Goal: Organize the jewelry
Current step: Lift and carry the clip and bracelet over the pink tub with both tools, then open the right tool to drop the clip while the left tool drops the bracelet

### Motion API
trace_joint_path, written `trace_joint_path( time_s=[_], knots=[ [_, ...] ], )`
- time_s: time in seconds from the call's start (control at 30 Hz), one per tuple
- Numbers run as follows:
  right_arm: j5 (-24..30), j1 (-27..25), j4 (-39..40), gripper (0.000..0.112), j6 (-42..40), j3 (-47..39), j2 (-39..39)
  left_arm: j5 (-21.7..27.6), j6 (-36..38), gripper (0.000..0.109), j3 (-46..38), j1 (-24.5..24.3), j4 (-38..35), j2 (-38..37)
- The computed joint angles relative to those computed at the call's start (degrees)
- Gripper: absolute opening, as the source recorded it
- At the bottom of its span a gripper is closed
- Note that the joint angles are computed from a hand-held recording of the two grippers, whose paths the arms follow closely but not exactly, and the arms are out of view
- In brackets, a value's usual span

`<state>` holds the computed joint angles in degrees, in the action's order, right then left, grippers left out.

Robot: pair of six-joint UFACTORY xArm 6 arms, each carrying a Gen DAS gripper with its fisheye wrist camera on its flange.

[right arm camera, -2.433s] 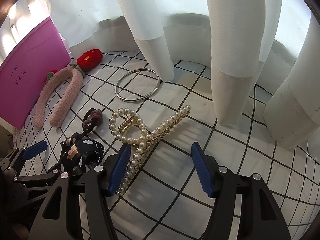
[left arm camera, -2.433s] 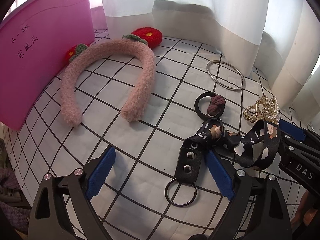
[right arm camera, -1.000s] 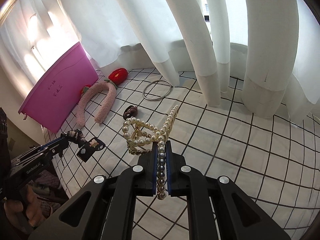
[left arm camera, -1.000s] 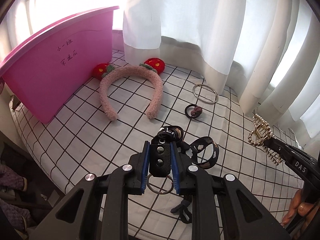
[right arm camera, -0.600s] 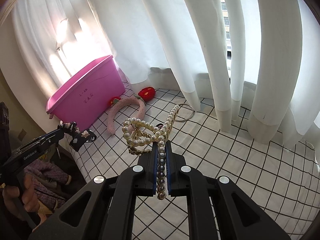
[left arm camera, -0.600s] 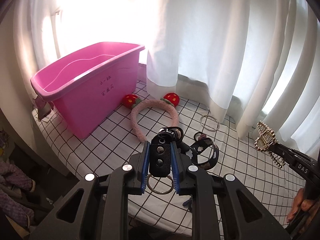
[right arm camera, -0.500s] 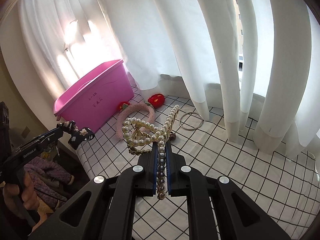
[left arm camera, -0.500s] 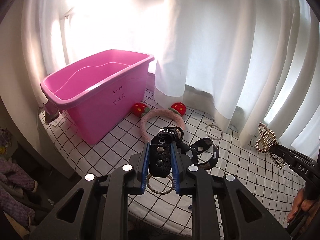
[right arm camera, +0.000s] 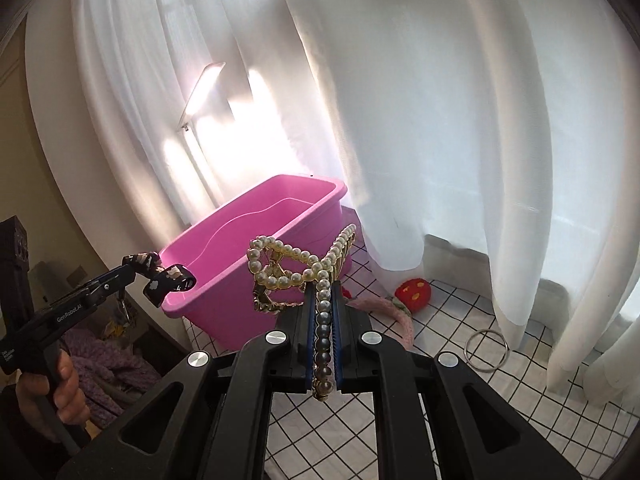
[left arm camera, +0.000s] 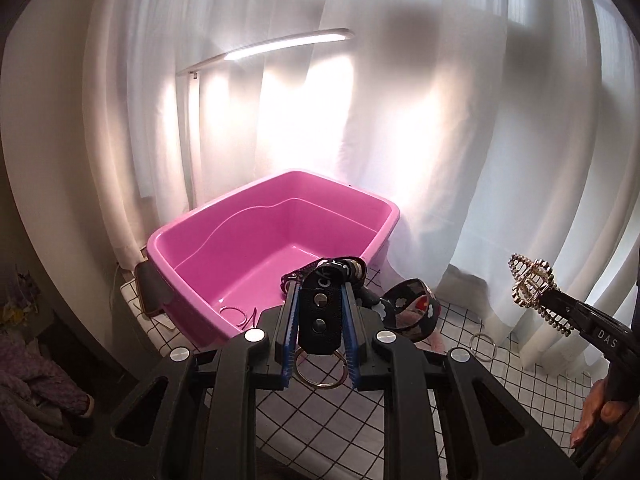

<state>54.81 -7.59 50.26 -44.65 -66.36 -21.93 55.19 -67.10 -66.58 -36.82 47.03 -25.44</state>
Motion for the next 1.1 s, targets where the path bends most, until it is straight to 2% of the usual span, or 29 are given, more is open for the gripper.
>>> trace_joint_path(
  time_s=[0.23,0.43,0.73,1.1],
  knots=[
    [-8.81,13.21,-6.18,0.008,9.13,-10.28,11.01,-11.69,13.79,0.02,0.19,16.67,-10.26,2.21],
    [-10.41,19.97,-14.74,0.008,18.17,-22.71,23.01,-16.76,26.15,0.02,-2.24,25.0,-20.41,7.1],
    [-5.11,24.73,-26.69,0.008,28.59,-40.63,38.77,-17.2,37.75,0.02,-4.22,30.54,-31.41,13.02],
    [6.52,26.6,-35.34,0.007,34.4,-60.44,53.78,-13.44,41.07,0.02,-8.41,32.36,-34.45,18.28]
  ],
)
